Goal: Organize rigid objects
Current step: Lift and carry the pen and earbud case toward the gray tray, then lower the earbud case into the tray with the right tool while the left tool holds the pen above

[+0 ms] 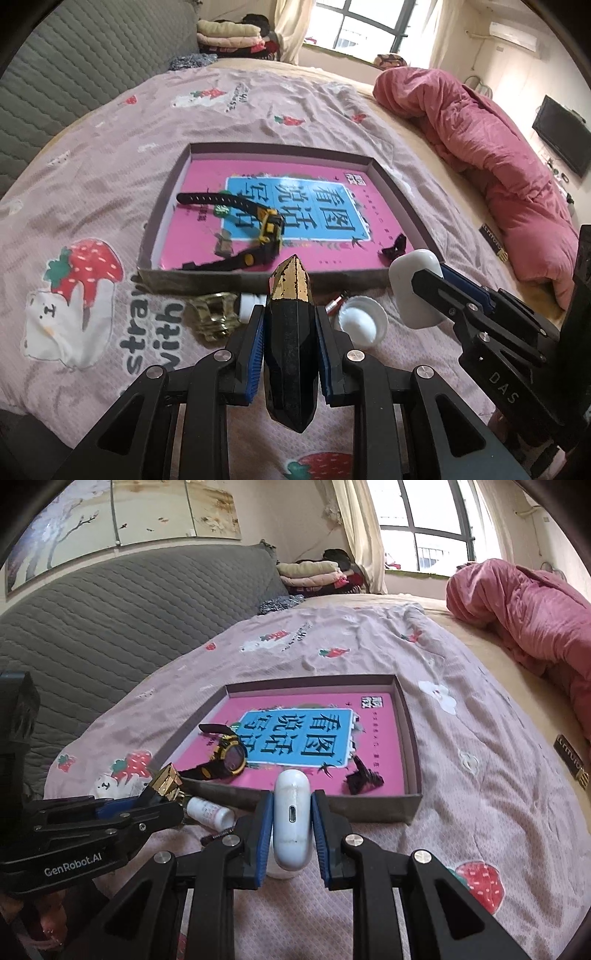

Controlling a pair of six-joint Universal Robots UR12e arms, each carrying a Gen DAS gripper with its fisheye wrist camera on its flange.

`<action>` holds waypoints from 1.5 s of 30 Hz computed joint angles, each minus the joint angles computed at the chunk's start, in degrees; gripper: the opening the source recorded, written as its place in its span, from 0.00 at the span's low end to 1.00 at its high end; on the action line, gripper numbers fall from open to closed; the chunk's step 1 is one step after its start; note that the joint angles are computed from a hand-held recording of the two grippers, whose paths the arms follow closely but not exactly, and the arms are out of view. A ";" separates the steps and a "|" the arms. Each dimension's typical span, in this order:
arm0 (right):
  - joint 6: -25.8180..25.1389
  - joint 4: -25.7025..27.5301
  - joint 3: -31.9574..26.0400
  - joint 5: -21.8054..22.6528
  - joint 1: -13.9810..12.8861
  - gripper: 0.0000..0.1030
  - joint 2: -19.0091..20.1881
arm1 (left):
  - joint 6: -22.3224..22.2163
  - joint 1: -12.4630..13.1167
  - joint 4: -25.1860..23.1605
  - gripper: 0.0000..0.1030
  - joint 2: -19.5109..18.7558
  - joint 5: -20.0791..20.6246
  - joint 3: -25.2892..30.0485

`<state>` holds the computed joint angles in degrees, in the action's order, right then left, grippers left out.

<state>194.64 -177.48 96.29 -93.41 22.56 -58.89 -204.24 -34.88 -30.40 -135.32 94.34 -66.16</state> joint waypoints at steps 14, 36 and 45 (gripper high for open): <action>1.02 -2.13 -1.65 1.34 -0.75 0.21 0.96 | 0.79 0.43 1.55 0.25 -0.67 1.09 0.93; 1.59 -3.39 -3.82 1.40 -1.54 0.21 2.14 | 0.04 1.28 3.03 0.25 -1.69 3.12 3.18; 1.28 -3.97 -5.12 1.63 -1.79 0.21 2.91 | 0.21 1.60 2.76 0.25 -2.69 3.40 4.99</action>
<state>195.93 -181.45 91.17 -91.79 20.77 -55.98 -204.03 -33.27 -27.64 -138.01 97.74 -61.17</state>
